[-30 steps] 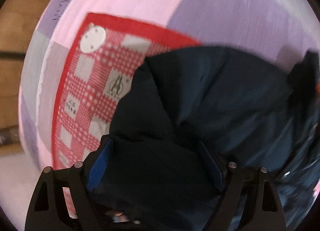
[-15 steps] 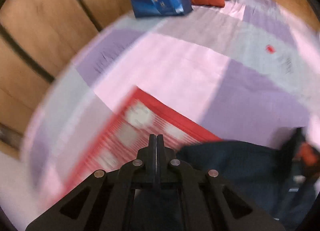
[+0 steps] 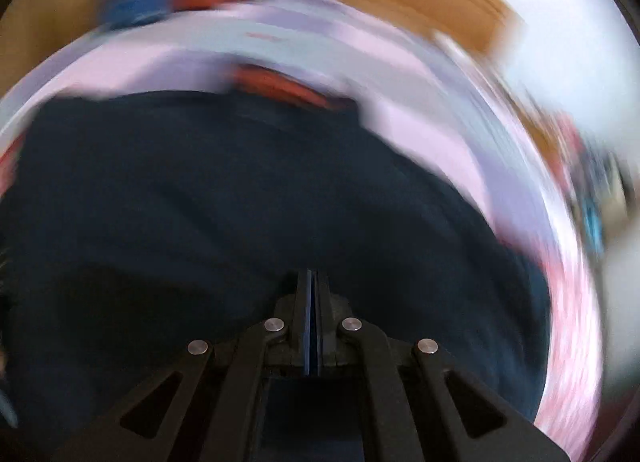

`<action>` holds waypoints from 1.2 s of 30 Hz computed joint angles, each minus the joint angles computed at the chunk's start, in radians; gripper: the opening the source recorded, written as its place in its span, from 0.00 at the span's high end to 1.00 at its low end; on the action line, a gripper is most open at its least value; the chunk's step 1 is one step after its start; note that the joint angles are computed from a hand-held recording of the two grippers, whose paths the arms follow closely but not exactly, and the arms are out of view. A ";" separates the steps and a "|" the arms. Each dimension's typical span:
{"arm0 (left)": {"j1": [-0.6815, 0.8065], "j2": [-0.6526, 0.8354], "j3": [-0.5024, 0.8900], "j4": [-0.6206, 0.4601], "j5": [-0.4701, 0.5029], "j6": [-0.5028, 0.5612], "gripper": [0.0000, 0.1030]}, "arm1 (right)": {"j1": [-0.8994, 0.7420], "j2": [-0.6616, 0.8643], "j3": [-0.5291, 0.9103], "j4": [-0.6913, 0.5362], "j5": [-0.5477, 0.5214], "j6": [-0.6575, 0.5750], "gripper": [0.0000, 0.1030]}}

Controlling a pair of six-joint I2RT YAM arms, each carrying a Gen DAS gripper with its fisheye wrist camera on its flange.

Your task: Fold large clothes

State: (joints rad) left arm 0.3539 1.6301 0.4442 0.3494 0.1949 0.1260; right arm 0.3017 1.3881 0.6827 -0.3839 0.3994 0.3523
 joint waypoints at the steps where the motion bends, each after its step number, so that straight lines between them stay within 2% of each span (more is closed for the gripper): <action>1: -0.002 0.002 0.000 0.001 -0.003 0.001 0.00 | -0.071 -0.072 -0.056 0.021 -0.037 0.036 1.00; 2: -0.006 0.004 0.003 -0.001 -0.010 0.003 0.00 | -0.092 -0.130 -0.084 0.021 -0.026 0.045 1.00; 4: -0.012 0.000 0.007 -0.012 -0.021 0.006 0.00 | -0.027 -0.171 -0.090 0.011 0.050 0.039 1.00; 5: -0.012 -0.005 0.011 -0.025 -0.021 0.007 0.00 | 0.029 -0.191 -0.098 0.033 0.055 0.024 1.00; 7: -0.005 -0.023 0.041 -0.092 -0.008 0.022 0.01 | 0.127 -0.172 -0.094 0.088 0.056 -0.010 0.97; 9: 0.001 -0.131 0.029 -0.143 -0.010 0.068 0.02 | 0.178 -0.072 -0.074 0.126 0.100 -0.071 0.97; 10: 0.008 -0.191 0.025 -0.169 0.012 0.082 0.02 | 0.161 -0.029 -0.062 0.120 0.096 -0.071 0.97; 11: 0.013 -0.234 0.031 -0.197 0.035 0.091 0.02 | 0.093 -0.009 -0.078 0.144 0.030 -0.061 0.97; 14: -0.028 -0.335 0.093 -0.274 0.072 0.114 0.02 | -0.069 -0.123 -0.148 0.172 -0.074 -0.017 0.97; 17: -0.153 -0.253 0.215 -0.303 0.014 0.096 0.01 | -0.123 -0.210 -0.194 0.189 -0.092 -0.055 0.97; 19: -0.244 -0.113 0.330 -0.342 -0.059 0.099 0.01 | -0.137 -0.151 -0.200 0.222 -0.108 -0.174 0.96; 20: -0.292 0.005 0.415 -0.377 -0.131 0.099 0.01 | -0.162 -0.109 -0.203 0.248 -0.127 -0.243 0.97; 23: -0.323 0.249 0.588 -0.443 -0.244 0.130 0.00 | -0.271 -0.090 -0.227 0.318 -0.173 -0.299 1.00; 25: -0.307 0.332 0.678 -0.473 -0.241 0.110 0.00 | -0.444 -0.038 -0.206 0.362 -0.374 -0.300 1.00; 26: -0.317 0.358 0.703 -0.475 -0.263 0.108 0.00 | -0.472 0.024 -0.173 0.374 -0.400 -0.320 1.00; 29: -0.348 0.432 0.790 -0.516 -0.328 0.126 0.00 | -0.375 0.162 -0.077 0.392 -0.267 -0.412 1.00; 31: -0.343 0.452 0.843 -0.588 -0.324 0.065 0.00 | -0.369 0.205 -0.014 0.346 -0.272 -0.416 1.00; 33: -0.331 0.407 0.813 -0.605 -0.308 0.021 0.00 | -0.413 0.191 0.004 0.311 -0.354 -0.390 1.00; 34: -0.328 0.362 0.765 -0.583 -0.307 0.019 0.01 | -0.452 0.145 -0.021 0.301 -0.411 -0.379 1.00; 36: -0.325 0.186 0.566 -0.443 -0.283 0.062 0.01 | -0.448 -0.013 -0.131 0.327 -0.401 -0.359 1.00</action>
